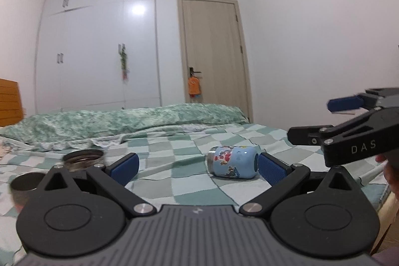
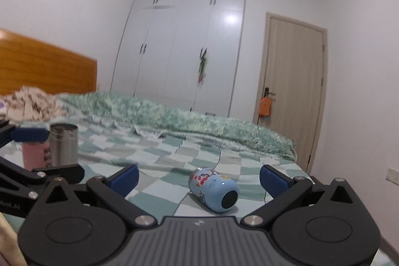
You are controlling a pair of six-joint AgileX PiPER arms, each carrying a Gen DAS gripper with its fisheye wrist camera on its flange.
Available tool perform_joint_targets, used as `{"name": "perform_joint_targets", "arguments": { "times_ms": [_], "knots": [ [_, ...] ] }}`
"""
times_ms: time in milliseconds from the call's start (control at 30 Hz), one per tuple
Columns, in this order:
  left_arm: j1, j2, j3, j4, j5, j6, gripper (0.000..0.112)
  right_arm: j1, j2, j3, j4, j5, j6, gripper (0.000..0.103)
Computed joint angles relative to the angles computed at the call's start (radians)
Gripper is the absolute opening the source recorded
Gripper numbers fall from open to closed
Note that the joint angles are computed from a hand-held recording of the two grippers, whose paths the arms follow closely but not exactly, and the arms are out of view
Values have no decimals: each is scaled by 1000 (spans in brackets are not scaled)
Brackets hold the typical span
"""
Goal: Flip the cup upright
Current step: 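Move the right tool to the blue sticker tumbler and close around it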
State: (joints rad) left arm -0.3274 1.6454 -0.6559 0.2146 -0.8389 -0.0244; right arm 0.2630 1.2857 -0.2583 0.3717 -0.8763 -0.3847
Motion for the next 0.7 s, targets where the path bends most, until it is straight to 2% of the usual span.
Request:
{"name": "perform_joint_targets", "arguments": {
  "times_ms": [233, 433, 533, 700],
  "knots": [
    [9, 164, -293, 123, 214, -97, 103, -212, 113, -288, -283, 314, 69, 103],
    [10, 303, -511, 224, 326, -160, 103, -288, 307, -601, -470, 571, 199, 103],
    [13, 376, -646, 346, 400, -272, 103, -315, 424, -785, -731, 706, 439, 103],
    [30, 500, -861, 592, 482, -516, 103, -322, 607, -1034, -1231, 824, 925, 103]
  ]
}}
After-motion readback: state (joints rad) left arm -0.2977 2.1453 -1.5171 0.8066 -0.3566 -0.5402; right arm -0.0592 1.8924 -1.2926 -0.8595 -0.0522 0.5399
